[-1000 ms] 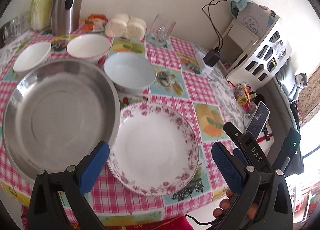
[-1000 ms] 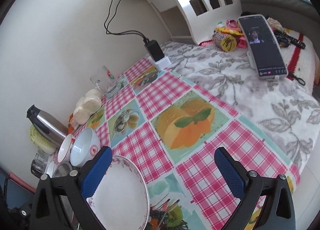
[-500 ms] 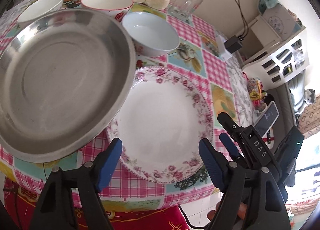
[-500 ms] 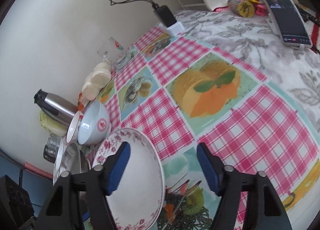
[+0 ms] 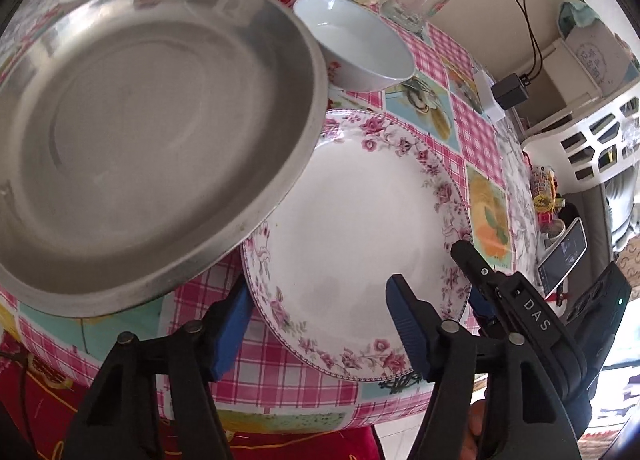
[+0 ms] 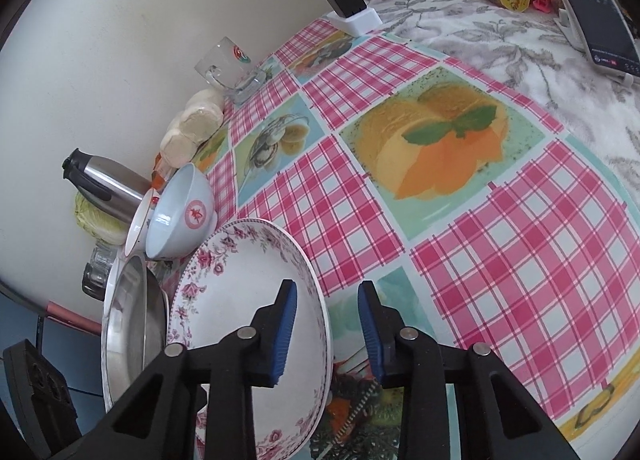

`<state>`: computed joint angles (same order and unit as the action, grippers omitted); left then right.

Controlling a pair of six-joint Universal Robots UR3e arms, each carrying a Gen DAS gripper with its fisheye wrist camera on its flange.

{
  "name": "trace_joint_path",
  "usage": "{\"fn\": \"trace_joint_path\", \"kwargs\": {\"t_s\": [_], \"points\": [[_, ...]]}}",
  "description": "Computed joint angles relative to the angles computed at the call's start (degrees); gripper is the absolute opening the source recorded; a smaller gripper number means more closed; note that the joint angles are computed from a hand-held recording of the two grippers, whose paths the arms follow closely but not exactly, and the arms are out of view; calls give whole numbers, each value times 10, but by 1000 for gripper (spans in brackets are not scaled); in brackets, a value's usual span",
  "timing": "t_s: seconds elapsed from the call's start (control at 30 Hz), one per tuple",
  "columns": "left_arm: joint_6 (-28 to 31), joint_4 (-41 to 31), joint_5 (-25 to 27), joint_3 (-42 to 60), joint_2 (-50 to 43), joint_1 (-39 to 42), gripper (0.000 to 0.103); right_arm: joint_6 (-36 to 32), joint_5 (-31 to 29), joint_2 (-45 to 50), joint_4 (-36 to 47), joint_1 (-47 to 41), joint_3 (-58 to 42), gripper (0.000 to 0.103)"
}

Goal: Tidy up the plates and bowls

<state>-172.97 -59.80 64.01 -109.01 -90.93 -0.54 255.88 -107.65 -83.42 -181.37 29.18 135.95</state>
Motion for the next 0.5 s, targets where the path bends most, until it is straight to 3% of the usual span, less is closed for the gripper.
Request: {"fn": "trace_joint_path", "kwargs": {"t_s": [0.2,0.33,0.5], "points": [[-38,51,2,-24,-12,5,44,-3,8,6,-14,-4,5,29],[-60,104,-4,-47,-12,11,44,-10,8,13,-14,-5,-1,29],[-77,156,8,-64,-14,3,44,-12,9,16,-12,-6,-4,23]]}}
